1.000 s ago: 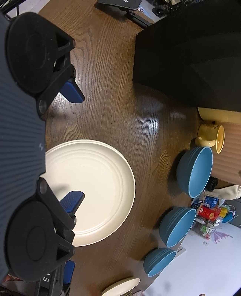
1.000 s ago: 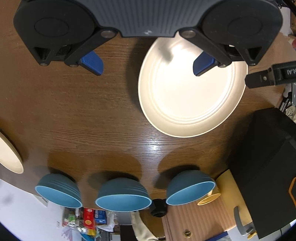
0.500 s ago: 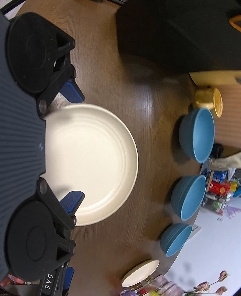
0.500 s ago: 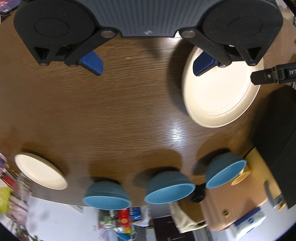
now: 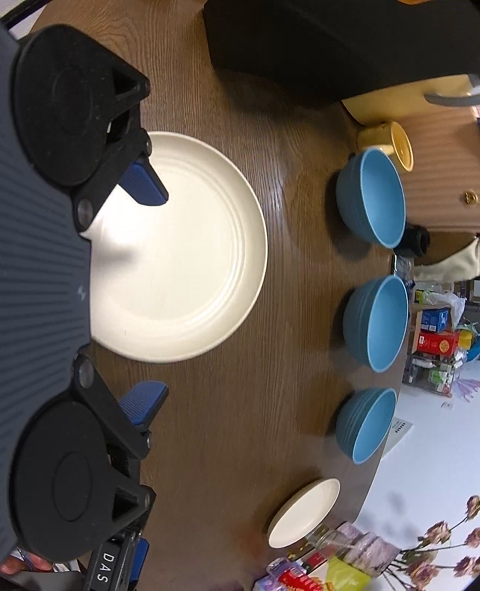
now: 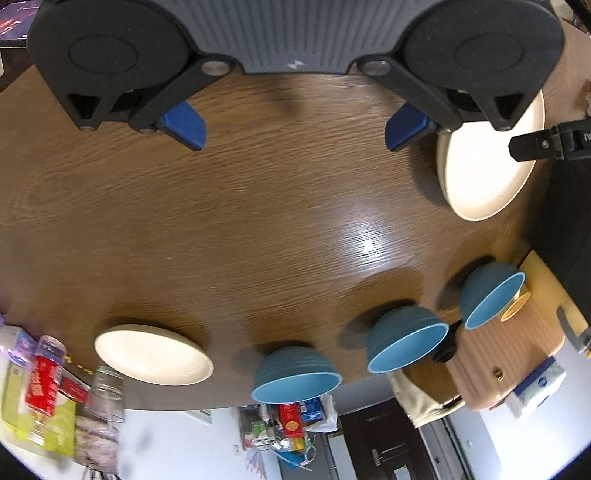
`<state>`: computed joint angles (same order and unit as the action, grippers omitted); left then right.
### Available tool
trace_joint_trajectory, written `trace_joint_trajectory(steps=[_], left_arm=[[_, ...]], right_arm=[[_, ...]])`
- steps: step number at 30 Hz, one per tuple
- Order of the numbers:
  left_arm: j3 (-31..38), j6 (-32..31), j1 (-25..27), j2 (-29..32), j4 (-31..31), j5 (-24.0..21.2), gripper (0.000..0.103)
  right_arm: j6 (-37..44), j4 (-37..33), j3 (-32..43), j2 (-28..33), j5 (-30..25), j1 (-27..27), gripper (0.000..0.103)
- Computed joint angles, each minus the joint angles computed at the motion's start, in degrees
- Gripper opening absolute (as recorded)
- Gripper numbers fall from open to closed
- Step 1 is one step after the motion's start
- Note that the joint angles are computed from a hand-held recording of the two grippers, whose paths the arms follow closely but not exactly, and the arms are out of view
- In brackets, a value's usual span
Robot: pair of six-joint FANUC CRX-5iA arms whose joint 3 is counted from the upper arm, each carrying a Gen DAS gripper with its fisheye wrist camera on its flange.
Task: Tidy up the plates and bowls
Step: 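Move both open tools across the table toward the lone cream plate by the glass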
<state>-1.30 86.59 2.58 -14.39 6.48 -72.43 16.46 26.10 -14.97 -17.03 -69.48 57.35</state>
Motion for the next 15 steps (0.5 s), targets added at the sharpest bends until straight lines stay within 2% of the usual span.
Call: trace_joint_trajectory(steps=[15], left_arm=[[3.51,12.47,-11.51,-0.27,-9.0,-2.7,0.103]], right_arm=[[0.99,0.28,-6.33,-9.12,0.03,-1.64,0.103]])
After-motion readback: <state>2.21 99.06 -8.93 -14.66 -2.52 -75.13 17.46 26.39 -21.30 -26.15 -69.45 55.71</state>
